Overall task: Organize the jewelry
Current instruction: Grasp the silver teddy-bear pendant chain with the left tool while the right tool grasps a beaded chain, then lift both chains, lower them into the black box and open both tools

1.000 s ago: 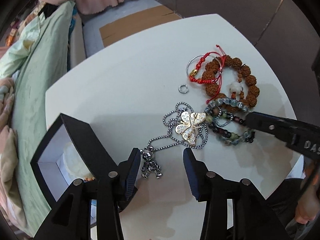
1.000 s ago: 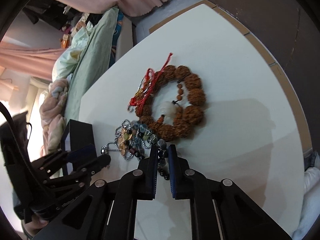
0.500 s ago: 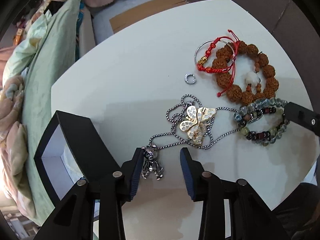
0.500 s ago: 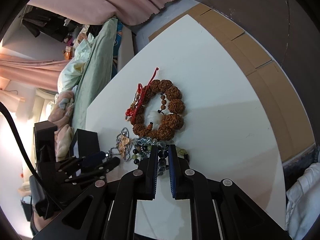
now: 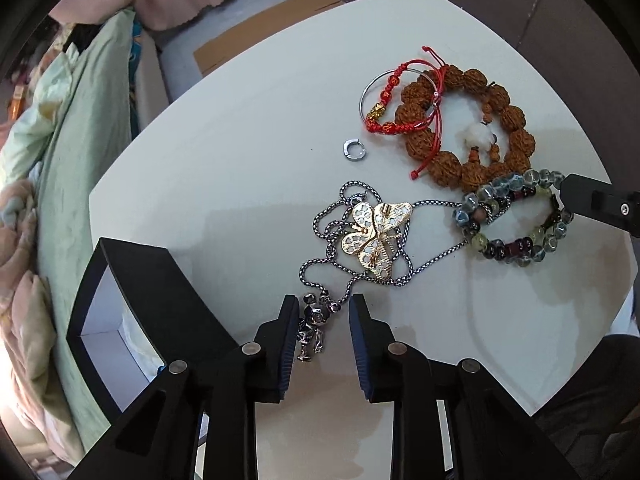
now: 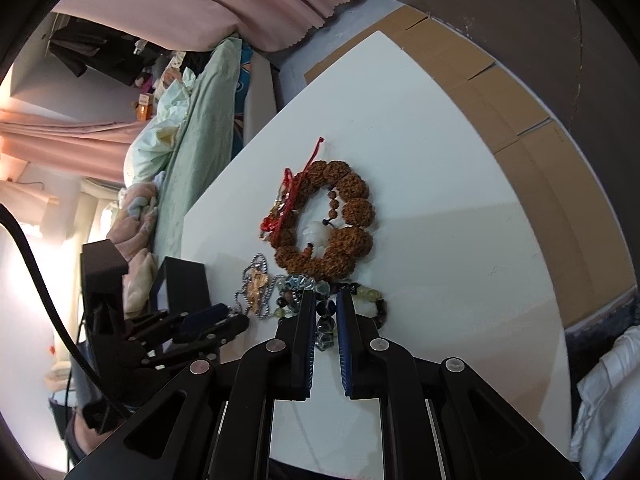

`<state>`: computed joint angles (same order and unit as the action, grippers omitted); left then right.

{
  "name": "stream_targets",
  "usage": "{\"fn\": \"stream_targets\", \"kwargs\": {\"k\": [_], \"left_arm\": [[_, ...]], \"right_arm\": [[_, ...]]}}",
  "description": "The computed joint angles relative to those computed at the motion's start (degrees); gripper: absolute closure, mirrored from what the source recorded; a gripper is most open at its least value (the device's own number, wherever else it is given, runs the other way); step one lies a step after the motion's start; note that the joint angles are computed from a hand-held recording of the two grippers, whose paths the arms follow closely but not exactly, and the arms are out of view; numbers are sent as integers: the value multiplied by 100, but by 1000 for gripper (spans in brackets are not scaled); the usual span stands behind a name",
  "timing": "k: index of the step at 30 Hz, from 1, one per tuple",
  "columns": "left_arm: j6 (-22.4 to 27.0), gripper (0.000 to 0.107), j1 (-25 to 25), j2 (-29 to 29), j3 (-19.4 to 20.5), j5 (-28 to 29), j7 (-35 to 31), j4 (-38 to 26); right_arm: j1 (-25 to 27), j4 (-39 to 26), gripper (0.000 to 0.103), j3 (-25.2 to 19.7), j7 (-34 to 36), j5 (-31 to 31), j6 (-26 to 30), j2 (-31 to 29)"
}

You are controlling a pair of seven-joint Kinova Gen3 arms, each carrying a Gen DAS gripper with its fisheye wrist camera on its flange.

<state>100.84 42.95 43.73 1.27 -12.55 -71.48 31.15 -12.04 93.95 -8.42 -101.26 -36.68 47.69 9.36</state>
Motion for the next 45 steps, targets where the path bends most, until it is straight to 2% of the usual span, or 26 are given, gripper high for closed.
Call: {"fn": "stream_targets", "kwargs": {"k": [3, 5, 12, 26, 30, 36, 41, 45], "left_arm": [[-300, 80, -16, -220, 50, 75, 75, 422], [-608, 88, -103, -447, 118, 224, 268, 836], [-1476, 88, -205, -1045, 264, 168, 522, 1809], [-2341, 88, -501, -2219, 477, 4, 931, 2476], [-2416, 88, -565, -2457, 517, -172, 932, 2436], [-2276, 88, -550, -2697, 555, -487, 909, 2075], [-2056, 88, -413, -2767, 549, -843, 852, 1594], [-1797, 88, -242, -2730, 492, -1143, 783, 1111]], "right_arm": [[85, 79, 91, -34, 206, -303, -36, -17], [137, 147, 91, -49, 371, -524, -63, -57], [127, 324, 91, -79, 998, -1207, -319, -282], [-219, 365, 91, -143, 1878, -2230, -1051, -490], [-348, 343, 91, -246, 2243, -2590, -1343, -420], [-419, 310, 91, -381, 2631, -3055, -1590, -276], [-439, 337, 91, -517, 3328, -3720, -1767, -227], [-481, 419, 91, -563, 4091, -4475, -1877, -237]]}}
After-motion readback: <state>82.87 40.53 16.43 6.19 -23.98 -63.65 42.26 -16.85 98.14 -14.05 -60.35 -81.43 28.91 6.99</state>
